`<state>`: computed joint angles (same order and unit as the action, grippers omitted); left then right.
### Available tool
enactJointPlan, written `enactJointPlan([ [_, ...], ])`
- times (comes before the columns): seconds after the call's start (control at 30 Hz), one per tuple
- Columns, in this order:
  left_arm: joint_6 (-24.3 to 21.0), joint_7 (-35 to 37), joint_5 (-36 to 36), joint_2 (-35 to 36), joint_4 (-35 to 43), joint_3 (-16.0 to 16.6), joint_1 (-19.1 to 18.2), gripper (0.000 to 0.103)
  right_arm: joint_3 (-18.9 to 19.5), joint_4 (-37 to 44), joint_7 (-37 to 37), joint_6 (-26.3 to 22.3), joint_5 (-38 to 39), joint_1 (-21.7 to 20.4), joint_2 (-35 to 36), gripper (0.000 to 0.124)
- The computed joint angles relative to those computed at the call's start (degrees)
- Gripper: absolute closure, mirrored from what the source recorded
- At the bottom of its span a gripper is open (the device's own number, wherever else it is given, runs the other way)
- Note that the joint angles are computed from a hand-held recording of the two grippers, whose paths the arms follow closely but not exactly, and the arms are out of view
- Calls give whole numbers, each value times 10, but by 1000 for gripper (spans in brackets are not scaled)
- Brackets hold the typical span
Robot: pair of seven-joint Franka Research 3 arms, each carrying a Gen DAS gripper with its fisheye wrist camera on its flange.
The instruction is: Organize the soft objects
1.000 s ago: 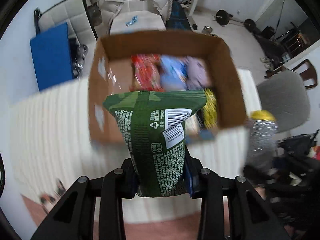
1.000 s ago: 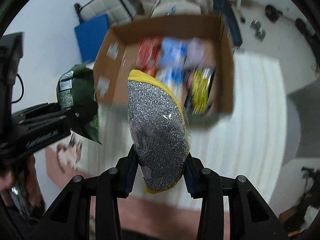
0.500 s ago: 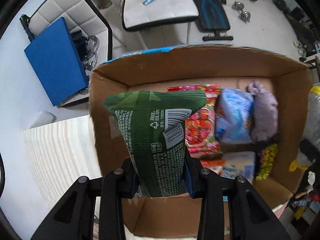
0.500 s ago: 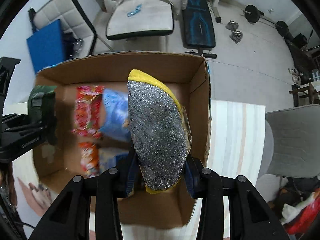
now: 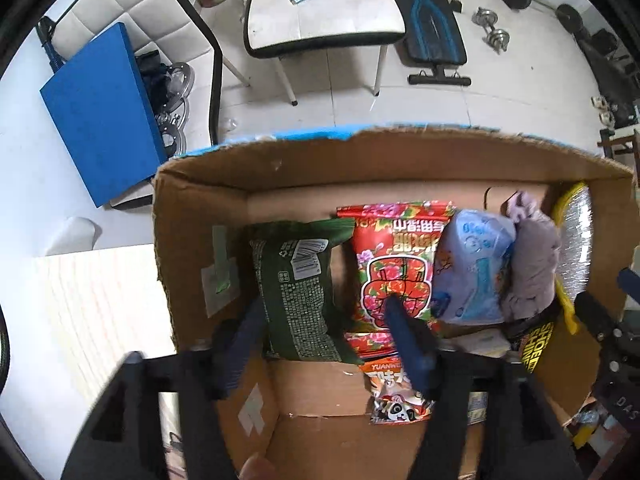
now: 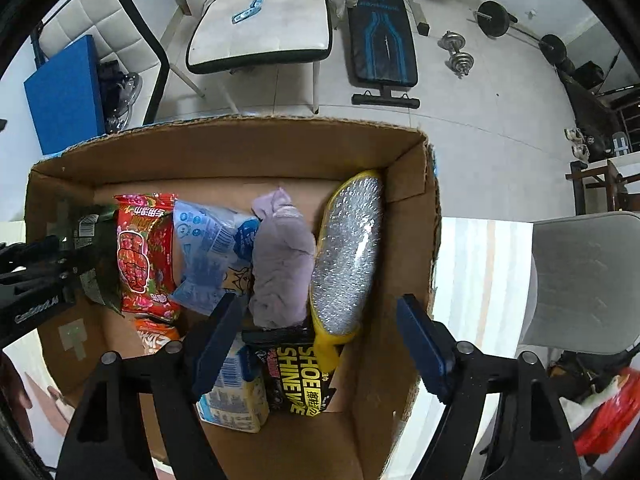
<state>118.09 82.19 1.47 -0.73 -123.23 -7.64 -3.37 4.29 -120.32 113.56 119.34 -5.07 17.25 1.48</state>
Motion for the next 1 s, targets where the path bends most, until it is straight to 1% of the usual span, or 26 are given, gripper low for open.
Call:
enactJointPlan([
  [0.03, 3, 2, -4, -5, -4, 0, 0, 28, 0, -1, -1, 3, 2, 0, 0, 37],
  [0.07, 6, 3, -7, -7, -6, 1, 1, 28, 0, -4, -1, 6, 4, 0, -3, 30],
  [0.1, 10, 3, -9, -8, -8, 1, 1, 26, 0, -9, -1, 10, 8, -1, -9, 27],
  [0.13, 13, 5, -17, -12, -13, 2, 1, 22, 1, -13, -3, 14, 12, 0, -14, 24],
  [0.17, 17, 10, -26, -17, -19, 3, 1, 9, 2, -16, -5, 15, 14, 0, -18, 21],
  [0.2, 22, 14, -38, -23, -26, 4, 1, 5, 3, -22, -7, 17, 16, 0, -23, 21],
  [0.3, 45, 16, -59, -52, -58, 6, -1, 4, 6, -47, -10, 28, 28, 0, -44, 21],
  [0.37, 61, 14, -65, -68, -78, 7, -4, 2, 8, -75, -4, 38, 38, -1, -66, 21],
  [0.47, 79, 25, -92, -108, -117, 14, -11, 2, 14, -116, 1, 55, 54, -2, -100, 21],
  [0.57, 99, 20, -90, -151, -154, 14, -21, 2, 19, -155, 6, 68, 72, -3, -135, 21],
  [0.7, 117, 11, -89, -202, -194, 17, -38, 2, 34, -193, 21, 76, 68, -3, -179, 21],
  [0.83, 128, -3, -82, -242, -224, 20, -52, 2, 44, -210, 26, 71, 69, -1, -206, 21],
  [1.0, 128, -27, -59, -275, -246, 19, -61, 2, 54, -222, 37, 65, 63, 0, -232, 21],
])
